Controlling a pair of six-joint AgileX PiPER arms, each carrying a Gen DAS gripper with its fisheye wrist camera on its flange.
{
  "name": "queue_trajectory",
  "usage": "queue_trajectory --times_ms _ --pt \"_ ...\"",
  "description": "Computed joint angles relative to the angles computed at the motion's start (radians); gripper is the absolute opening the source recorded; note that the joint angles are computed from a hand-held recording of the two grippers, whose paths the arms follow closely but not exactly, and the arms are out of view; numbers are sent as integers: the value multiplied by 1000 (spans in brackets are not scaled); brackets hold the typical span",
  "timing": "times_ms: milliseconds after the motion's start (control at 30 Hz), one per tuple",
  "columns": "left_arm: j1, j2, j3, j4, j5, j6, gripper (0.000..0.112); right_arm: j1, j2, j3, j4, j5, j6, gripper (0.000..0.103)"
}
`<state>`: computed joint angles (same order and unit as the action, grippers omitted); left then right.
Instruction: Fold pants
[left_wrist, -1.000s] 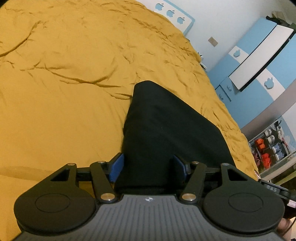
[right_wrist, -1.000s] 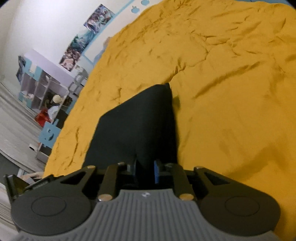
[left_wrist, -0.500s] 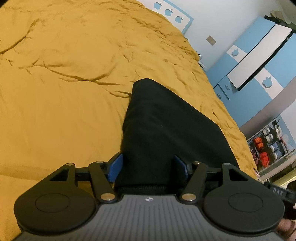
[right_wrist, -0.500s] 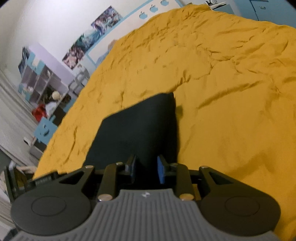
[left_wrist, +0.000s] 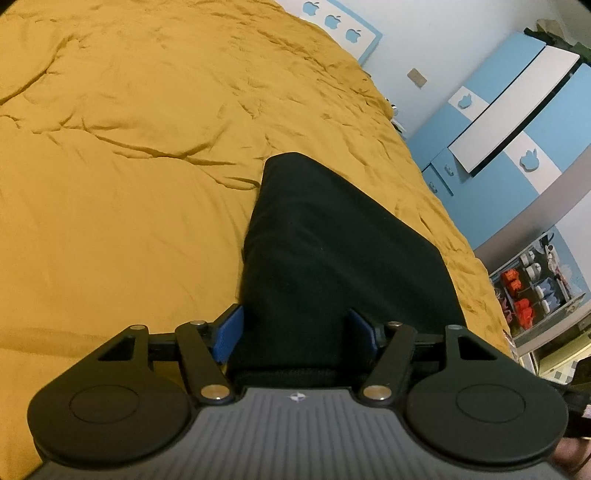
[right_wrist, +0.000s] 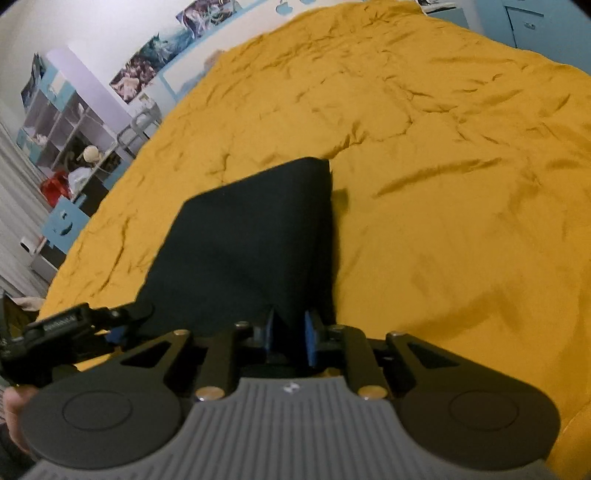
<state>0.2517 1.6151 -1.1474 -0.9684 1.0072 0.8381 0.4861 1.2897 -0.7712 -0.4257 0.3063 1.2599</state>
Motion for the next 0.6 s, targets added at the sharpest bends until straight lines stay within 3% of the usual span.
queue_trajectory --times_ms 67,167,233,300,367,600 --pt "1 6 -9 2 6 -9 74 7 -7 -5 -77 7 74 24" --pt "3 10 -14 1 13 -13 74 -9 -10 -11 -118 -1 122 24" --pt "3 11 -14 0 11 -9 74 -37 -11 -2 -47 -33 55 24" --pt "3 13 -15 0 13 -7 74 -27 19 -34 18 31 -56 19" --pt "2 19 -24 5 21 -8 74 13 41 -64 -32 111 -61 19" --pt "8 31 -85 64 59 -16 74 13 -18 -23 -63 111 -22 29"
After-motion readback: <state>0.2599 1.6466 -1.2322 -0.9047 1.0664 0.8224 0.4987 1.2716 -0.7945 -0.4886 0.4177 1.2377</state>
